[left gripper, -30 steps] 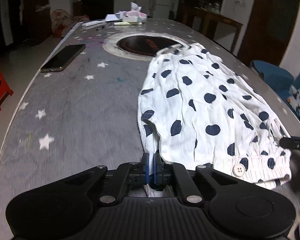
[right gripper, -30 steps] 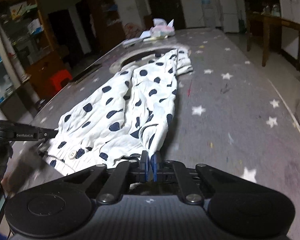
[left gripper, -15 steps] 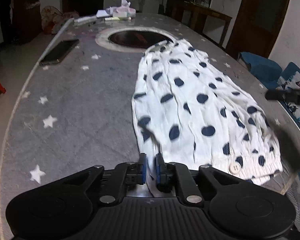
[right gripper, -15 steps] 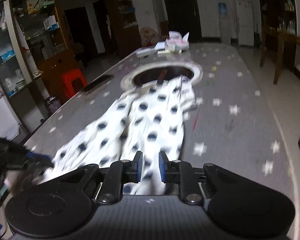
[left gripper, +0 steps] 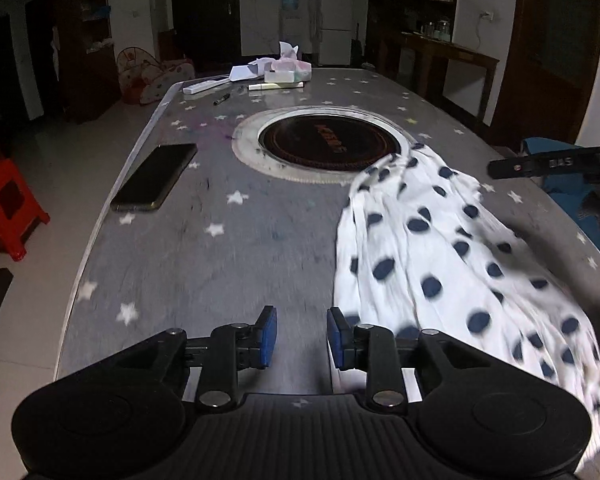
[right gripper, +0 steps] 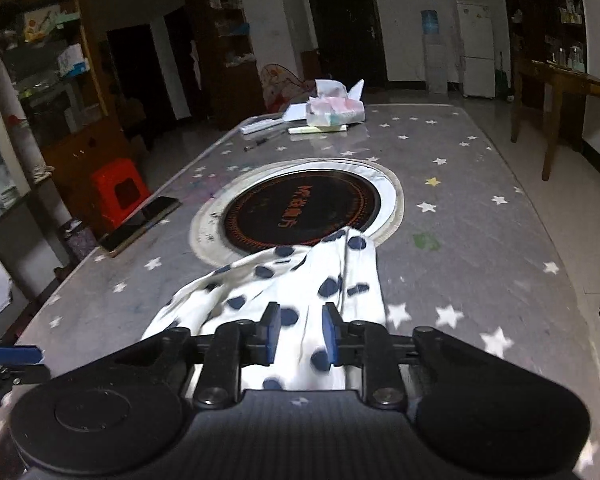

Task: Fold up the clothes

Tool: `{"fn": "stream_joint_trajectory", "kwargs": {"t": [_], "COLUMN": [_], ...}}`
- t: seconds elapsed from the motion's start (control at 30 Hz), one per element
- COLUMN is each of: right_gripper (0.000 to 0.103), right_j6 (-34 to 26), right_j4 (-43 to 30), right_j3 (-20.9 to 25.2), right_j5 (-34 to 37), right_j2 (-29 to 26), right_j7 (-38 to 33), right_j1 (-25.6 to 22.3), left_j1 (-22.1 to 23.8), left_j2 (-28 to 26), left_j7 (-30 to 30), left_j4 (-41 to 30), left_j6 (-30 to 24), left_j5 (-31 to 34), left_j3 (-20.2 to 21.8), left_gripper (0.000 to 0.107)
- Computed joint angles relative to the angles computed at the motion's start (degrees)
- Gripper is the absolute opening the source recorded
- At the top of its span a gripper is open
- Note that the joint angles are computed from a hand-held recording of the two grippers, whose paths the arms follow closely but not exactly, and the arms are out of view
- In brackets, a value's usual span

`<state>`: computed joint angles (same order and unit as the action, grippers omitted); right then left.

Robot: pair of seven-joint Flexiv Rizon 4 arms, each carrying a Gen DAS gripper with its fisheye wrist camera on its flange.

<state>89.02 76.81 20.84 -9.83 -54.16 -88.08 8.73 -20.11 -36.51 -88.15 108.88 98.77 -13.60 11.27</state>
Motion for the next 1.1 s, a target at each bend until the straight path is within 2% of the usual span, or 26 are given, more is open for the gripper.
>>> {"fn": "stream_joint_trajectory", "kwargs": {"t": [0.07,0.17,0.23,0.33,0.4,0.47,0.5,0.53,0.73,0.93,1.1], "right_gripper": [0.028,0.030,0.035,0.035,0.035,0.030,0.013,0.004,0.004,0.004,0.004], "right_j6": [-2.03,-6.09,-8.38,-11.09,-13.27,-15.47,-15.30,-15.11,-7.08,3.67,8.00], "right_j4": [-4.31,-11.11,-15.33,-20.30,-23.36,-25.93,-25.64,-25.33,-17.05,-2.41,8.08], "right_j3": [-1.47,-0.98,-1.57,-3.44,-2.81,-1.55,-2.02,-2.48,-5.99,-14.55,-21.69], "right_j5": [-0.24,0.40,0.87,1.54,2.68,4.10,4.70,5.30,7.11,4.93,3.53], "right_j2": [-2.35,-6.17,-8.52,-11.28,-12.87,-14.08,-13.77,-13.44,-8.35,0.28,5.95], "right_j7": [1.29,1.77,1.44,0.87,-0.34,-2.23,-2.75,-3.27,-4.66,-0.17,3.75], "right_j1": [1.57,2.24,3.19,4.87,5.10,5.03,5.27,5.52,5.67,6.81,9.15], "left_j1": [-0.46,-0.05,0.82,1.37,1.65,2.07,2.13,2.09,1.98,2.40,2.48], "left_j2": [-1.43,-3.19,-3.90,-5.01,-5.61,-6.15,-6.35,-6.62,-7.64,-7.94,-7.96], "left_j7": [0.25,0.18,0.01,-0.56,-1.12,-1.68,-1.99,-2.27,-3.30,-4.06,-4.34], "left_j4": [-2.66,-5.97,-7.29,-9.15,-10.17,-11.04,-11.36,-11.77,-12.92,-13.08,-13.04], "left_j6": [-1.84,-3.95,-4.71,-6.06,-7.00,-7.79,-8.19,-8.67,-9.85,-10.05,-9.89], "left_j5": [-0.22,0.27,0.82,1.52,1.95,2.39,2.63,2.92,5.12,6.25,6.79], "left_j3": [0.73,0.59,-0.41,-0.95,-1.19,-1.63,-1.73,-1.73,-1.81,-2.27,-2.30], "left_gripper": [0.032,0.034,0.035,0.038,0.038,0.038,0.038,0.038,0.042,0.044,0.044]}}
